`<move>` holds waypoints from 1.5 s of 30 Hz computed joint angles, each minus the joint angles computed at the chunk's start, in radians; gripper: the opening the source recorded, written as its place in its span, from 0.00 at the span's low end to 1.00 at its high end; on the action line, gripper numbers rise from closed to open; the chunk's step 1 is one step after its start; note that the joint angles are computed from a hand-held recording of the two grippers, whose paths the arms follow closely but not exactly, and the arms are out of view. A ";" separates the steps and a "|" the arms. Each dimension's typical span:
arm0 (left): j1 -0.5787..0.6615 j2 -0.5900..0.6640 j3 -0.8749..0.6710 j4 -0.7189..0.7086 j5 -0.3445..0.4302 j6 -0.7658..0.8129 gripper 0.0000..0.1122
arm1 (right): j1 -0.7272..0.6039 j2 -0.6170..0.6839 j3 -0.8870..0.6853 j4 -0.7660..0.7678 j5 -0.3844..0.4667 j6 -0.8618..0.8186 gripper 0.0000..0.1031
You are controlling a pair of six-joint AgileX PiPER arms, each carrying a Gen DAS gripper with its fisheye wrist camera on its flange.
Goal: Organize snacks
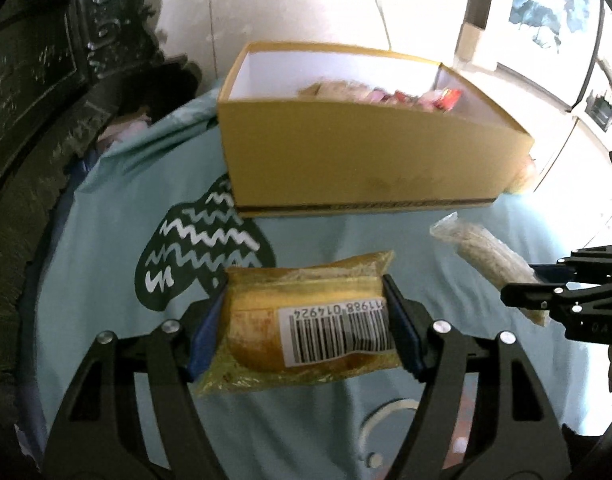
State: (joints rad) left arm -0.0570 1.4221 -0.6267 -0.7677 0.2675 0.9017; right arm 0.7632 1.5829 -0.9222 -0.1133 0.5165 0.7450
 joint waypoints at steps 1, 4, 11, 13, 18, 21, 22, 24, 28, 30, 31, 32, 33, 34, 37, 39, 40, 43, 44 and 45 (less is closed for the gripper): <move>-0.010 -0.022 -0.003 0.028 0.010 -0.037 0.65 | 0.005 -0.028 0.010 -0.011 0.005 0.014 0.29; -0.035 -0.072 -0.020 0.084 0.033 -0.112 0.65 | 0.003 -0.135 0.043 -0.041 0.037 0.035 0.29; -0.099 -0.103 -0.194 0.274 0.098 -0.362 0.65 | -0.039 -0.259 -0.060 -0.120 0.157 0.038 0.29; -0.120 -0.076 -0.276 0.338 0.115 -0.438 0.65 | -0.058 -0.256 -0.112 -0.141 0.184 0.023 0.29; -0.153 0.056 -0.517 0.468 0.167 -0.589 0.65 | -0.174 -0.177 -0.293 -0.117 0.240 -0.108 0.29; -0.167 0.150 -0.658 0.530 0.197 -0.660 0.65 | -0.243 -0.094 -0.407 -0.087 0.256 -0.176 0.29; -0.175 0.190 -0.715 0.570 0.212 -0.699 0.66 | -0.269 -0.045 -0.464 -0.077 0.265 -0.197 0.30; -0.194 0.282 -0.824 0.667 0.256 -0.785 0.77 | -0.307 0.046 -0.554 -0.042 0.271 -0.249 0.39; -0.213 0.456 -1.004 0.824 0.442 -0.929 0.89 | -0.335 0.144 -0.655 -0.051 0.323 -0.214 0.69; -0.184 0.406 -0.929 0.752 0.418 -0.893 0.89 | -0.324 0.090 -0.587 -0.038 0.282 -0.216 0.69; -0.178 0.367 -0.874 0.754 0.388 -0.902 0.90 | -0.311 0.072 -0.566 -0.057 0.286 -0.203 0.69; -0.175 0.331 -0.825 0.759 0.362 -0.914 0.90 | -0.292 0.030 -0.509 -0.071 0.272 -0.185 0.69; -0.171 0.290 -0.774 0.760 0.343 -0.924 0.90 | -0.275 0.000 -0.472 -0.079 0.266 -0.164 0.69; -0.170 0.231 -0.707 0.758 0.327 -0.933 0.90 | -0.254 -0.035 -0.427 -0.095 0.257 -0.132 0.69; -0.181 0.081 -0.550 0.757 0.318 -0.952 0.90 | -0.163 -0.159 -0.279 -0.170 0.249 -0.003 0.69; -0.192 -0.019 -0.450 0.754 0.328 -0.959 0.90 | -0.071 -0.234 -0.198 -0.234 0.280 0.113 0.69; -0.205 -0.075 -0.398 0.759 0.351 -0.961 0.90 | -0.044 -0.253 -0.177 -0.245 0.283 0.142 0.69; -0.265 -0.230 -0.283 0.857 0.405 -1.058 0.90 | 0.096 -0.338 -0.108 -0.314 0.335 0.268 0.69; -0.285 -0.274 -0.261 0.881 0.429 -1.089 0.90 | 0.130 -0.354 -0.100 -0.329 0.351 0.294 0.69; -0.309 -0.315 -0.244 0.916 0.456 -1.134 0.90 | 0.158 -0.374 -0.089 -0.338 0.362 0.316 0.69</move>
